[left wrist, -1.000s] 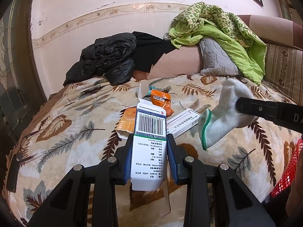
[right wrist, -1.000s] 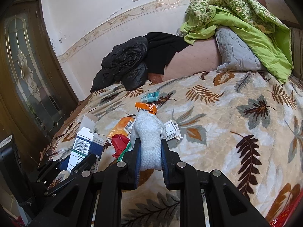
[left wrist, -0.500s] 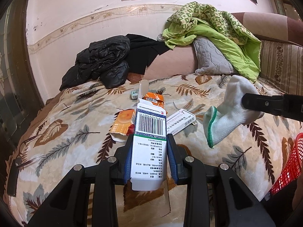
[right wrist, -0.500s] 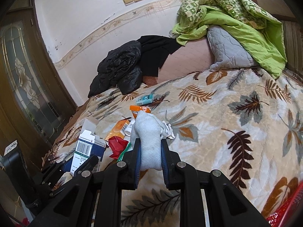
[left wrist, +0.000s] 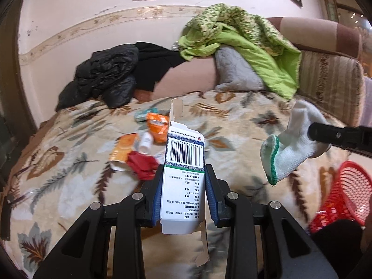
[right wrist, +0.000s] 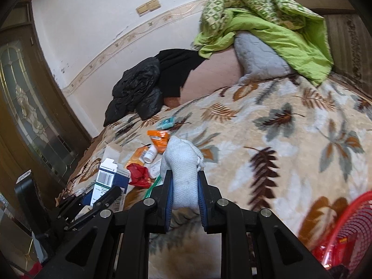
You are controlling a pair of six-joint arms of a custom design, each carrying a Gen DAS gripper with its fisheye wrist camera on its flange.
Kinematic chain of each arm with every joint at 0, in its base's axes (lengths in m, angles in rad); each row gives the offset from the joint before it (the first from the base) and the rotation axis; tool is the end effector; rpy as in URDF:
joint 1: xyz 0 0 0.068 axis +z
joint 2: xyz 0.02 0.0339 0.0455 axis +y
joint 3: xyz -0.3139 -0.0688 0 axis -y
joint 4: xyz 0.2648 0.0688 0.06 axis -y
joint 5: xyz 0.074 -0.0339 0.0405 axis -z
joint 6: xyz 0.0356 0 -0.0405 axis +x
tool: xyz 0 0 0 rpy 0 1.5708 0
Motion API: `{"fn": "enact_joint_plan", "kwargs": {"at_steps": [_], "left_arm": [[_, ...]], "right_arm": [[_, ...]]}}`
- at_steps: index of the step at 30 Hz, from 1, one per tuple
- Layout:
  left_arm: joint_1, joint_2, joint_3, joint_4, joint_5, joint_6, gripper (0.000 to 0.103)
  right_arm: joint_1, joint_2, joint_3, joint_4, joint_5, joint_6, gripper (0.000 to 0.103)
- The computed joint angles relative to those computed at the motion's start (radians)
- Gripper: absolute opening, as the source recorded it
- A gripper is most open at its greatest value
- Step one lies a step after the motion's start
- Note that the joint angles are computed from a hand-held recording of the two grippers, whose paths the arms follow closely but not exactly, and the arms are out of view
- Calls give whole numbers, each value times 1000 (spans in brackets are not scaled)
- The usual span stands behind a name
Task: Collect trash
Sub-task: 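Carry the box and sock over the red basket and open both tools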
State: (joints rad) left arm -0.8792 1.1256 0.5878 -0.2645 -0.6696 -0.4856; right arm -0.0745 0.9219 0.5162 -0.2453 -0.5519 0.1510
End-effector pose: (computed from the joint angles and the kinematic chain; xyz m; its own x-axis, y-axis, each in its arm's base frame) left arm 0.1534 -0.1506 0.2394 -0.5590 0.1013 -0.8230 0.0768 0.9946 0.0702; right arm 0.1812 0.0052 0.2510 -0.6505 0.1770 -0.7386 -0.2576 0.8634 0.4338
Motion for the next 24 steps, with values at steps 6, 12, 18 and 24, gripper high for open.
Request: {"fn": "enact_joint_plan", "kwargs": {"at_steps": [6, 12, 18, 24], "left_arm": [[-140, 52, 75, -9, -1, -10, 31], [-232, 170, 176, 22, 52, 16, 31], [-294, 282, 284, 39, 122, 39, 31], [-339, 415, 426, 30, 230, 64, 31]], "right_arm": [[-431, -31, 57, -250, -228, -267, 21], [-864, 116, 138, -500, -365, -661, 21], [-1122, 278, 212, -631, -377, -929, 20], [-1248, 375, 257, -669, -365, -1051, 21]]}}
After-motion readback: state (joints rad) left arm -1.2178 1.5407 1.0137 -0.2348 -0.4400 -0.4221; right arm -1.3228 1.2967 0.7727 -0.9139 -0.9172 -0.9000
